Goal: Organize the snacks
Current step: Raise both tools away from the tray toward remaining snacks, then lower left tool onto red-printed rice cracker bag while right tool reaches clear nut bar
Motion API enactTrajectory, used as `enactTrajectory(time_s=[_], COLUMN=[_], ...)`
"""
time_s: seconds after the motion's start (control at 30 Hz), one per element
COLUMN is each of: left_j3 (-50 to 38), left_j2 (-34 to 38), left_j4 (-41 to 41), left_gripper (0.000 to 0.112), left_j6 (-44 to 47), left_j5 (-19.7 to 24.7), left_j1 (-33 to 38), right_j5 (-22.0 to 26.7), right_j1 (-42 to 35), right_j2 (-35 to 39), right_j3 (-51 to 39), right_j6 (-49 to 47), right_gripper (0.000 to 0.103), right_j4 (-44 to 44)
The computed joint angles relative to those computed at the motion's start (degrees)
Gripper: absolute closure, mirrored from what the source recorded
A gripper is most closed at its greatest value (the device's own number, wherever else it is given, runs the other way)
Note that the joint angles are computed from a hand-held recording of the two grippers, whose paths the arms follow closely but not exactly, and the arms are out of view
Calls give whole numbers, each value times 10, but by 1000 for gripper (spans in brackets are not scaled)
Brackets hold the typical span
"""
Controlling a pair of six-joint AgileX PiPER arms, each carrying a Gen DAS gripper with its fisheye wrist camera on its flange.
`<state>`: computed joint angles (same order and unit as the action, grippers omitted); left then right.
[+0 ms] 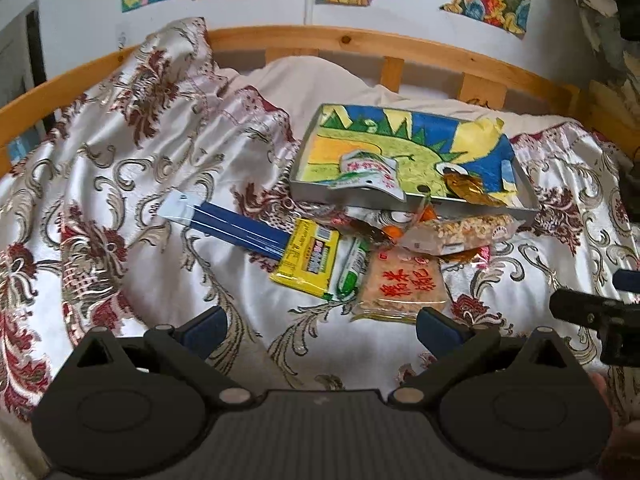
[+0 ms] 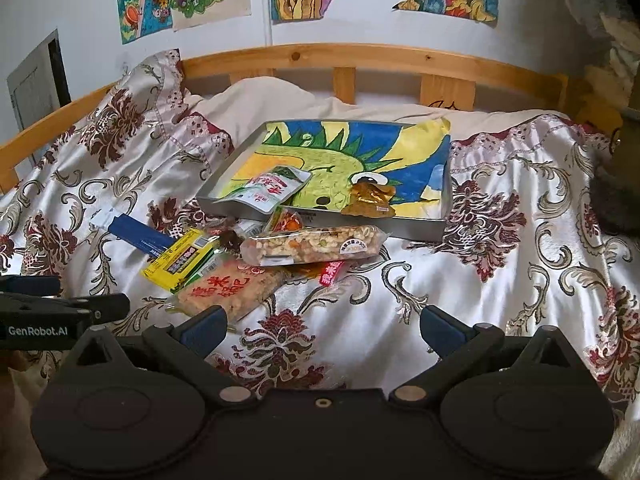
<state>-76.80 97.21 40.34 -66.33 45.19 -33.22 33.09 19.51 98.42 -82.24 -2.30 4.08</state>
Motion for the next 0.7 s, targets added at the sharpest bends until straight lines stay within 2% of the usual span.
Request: enactTrajectory(time_s=[0.1,0.17,0.27,0.4,0.5,0.6,0.7], left_j3=[-13,-25,-53,-101,-129,-151,-171], left_j2=[10,18,36,72,97,117,134], left_j4=[-36,-63,-133,-207,-237,-263,-276], left_gripper=[10,10,10,10,10,10,10], left_j6=[51,85,166,247,280,307,326], left_j5=[-16,-25,-32,-27,-25,-28,-31], left_j1=[13,23,46,73,86,95,100], right_j5=[7,12,12,45,72,65,75], right_j1=[1,-5,-5,-18,-28,-30,-42], right_j2=[20,37,64,112,148,172,198], right_j3=[-31,-57,-96,-164,-217,-245,-282], right_j6=[-4,-37,-54,-94,-133,-172,-249], right_gripper=[1,1,1,1,1,1,1], right_j4=[-17,2,-26,-8,14,10,49])
